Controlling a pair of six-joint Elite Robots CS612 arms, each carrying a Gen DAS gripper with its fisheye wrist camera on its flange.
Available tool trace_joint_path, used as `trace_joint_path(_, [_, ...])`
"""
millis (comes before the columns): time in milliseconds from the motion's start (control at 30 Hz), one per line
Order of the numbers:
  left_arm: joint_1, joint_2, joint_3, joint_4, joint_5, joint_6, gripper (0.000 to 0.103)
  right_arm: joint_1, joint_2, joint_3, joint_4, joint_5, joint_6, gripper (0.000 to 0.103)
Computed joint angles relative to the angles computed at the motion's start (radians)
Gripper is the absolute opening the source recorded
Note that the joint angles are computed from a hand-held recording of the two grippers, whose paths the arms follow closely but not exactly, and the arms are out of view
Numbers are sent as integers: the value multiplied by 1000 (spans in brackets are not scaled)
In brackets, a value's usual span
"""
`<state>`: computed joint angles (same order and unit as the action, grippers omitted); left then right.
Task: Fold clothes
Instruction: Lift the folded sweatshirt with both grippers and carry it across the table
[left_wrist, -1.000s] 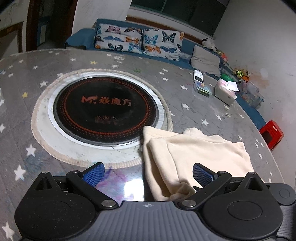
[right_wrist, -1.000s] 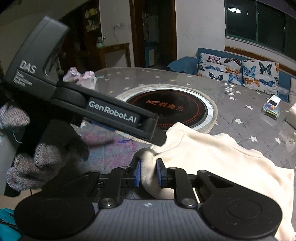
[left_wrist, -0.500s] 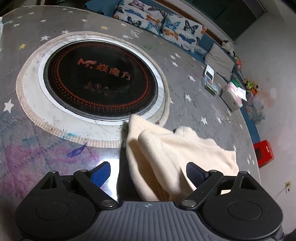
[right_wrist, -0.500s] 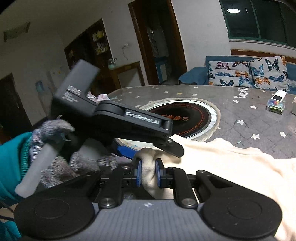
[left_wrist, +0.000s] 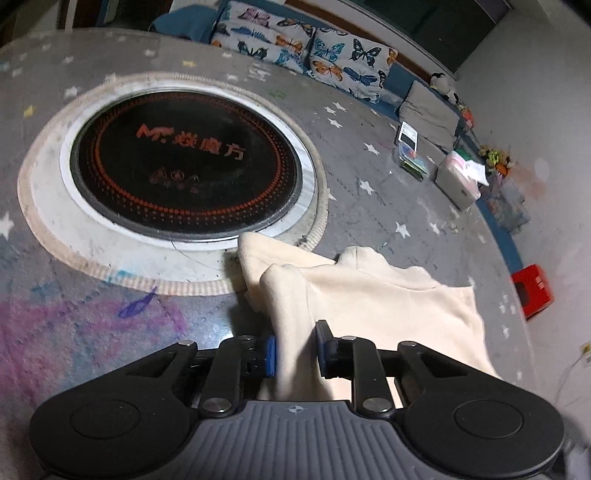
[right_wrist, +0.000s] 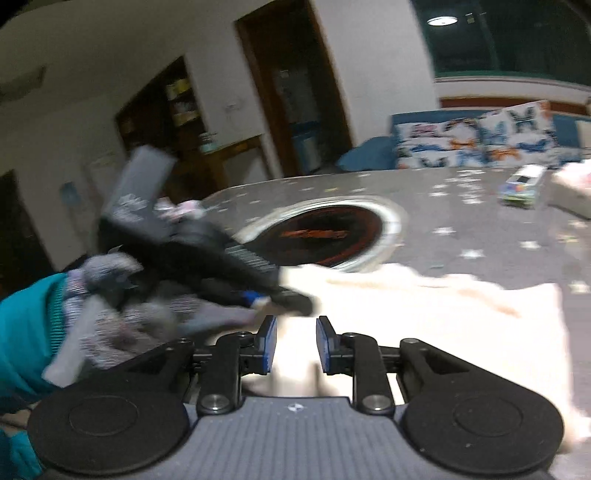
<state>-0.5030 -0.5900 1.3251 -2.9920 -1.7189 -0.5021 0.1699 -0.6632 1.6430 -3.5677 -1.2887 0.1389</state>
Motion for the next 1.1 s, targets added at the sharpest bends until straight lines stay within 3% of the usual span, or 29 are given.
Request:
trace_joint_path(100, [-8,-4,7,-3,32,32,23,-10,-9,15,6,-119,36,28])
trace_joint_path(133, [-10,-5,9,-4,40,37,23,-14,-9,18,10,-162,47,33])
trace_joint_path(300, [-17,-9,13,-6,67,57,23,-36,-3,10,53,-281,93,44])
trace_joint_path(633, [-35,-16,24,-16,132,113,23,-47,32,-44,116,-297,135,49])
trace_joint_path(1100, [-40,-16,27,-23,152,144,23,-34,37,-44,95,-406,174,54])
